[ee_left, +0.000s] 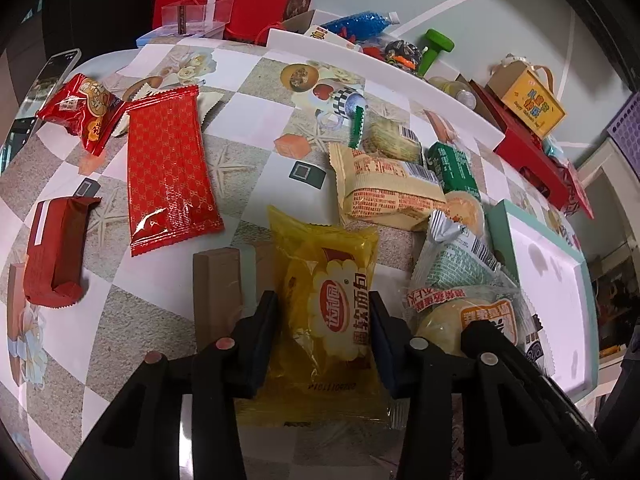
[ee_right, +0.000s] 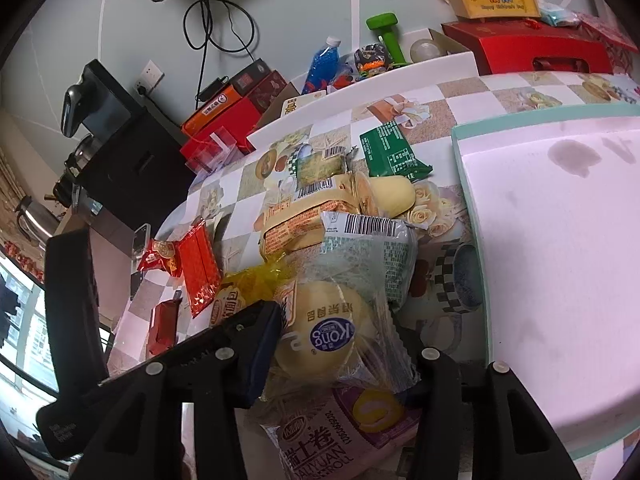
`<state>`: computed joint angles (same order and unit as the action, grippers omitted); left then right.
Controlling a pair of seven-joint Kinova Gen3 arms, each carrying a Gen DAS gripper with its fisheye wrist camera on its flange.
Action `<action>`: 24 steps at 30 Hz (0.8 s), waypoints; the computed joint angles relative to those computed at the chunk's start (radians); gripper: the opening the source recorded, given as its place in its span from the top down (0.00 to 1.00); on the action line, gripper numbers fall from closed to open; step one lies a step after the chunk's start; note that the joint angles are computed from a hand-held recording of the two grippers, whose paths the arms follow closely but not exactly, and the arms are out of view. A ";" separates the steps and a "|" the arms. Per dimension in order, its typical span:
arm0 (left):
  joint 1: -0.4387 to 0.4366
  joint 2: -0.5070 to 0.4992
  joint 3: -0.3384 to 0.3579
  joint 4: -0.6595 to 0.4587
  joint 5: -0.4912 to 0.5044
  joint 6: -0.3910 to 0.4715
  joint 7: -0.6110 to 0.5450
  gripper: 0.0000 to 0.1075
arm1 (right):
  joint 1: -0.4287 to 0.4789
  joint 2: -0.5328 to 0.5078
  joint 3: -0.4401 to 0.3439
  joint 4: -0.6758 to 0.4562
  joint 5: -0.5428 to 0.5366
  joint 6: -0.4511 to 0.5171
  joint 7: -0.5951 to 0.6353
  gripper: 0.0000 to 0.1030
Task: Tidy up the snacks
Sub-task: 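Carry the yellow bag with the left tool while the right tool carries the bun over the tray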
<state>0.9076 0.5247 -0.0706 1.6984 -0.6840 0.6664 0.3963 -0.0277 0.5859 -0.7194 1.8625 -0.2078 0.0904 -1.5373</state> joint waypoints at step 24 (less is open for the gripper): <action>0.038 -0.031 0.043 -0.026 -0.155 0.121 0.084 0.61 | 0.308 0.007 -0.265 0.133 0.200 -0.213 -0.178 0.52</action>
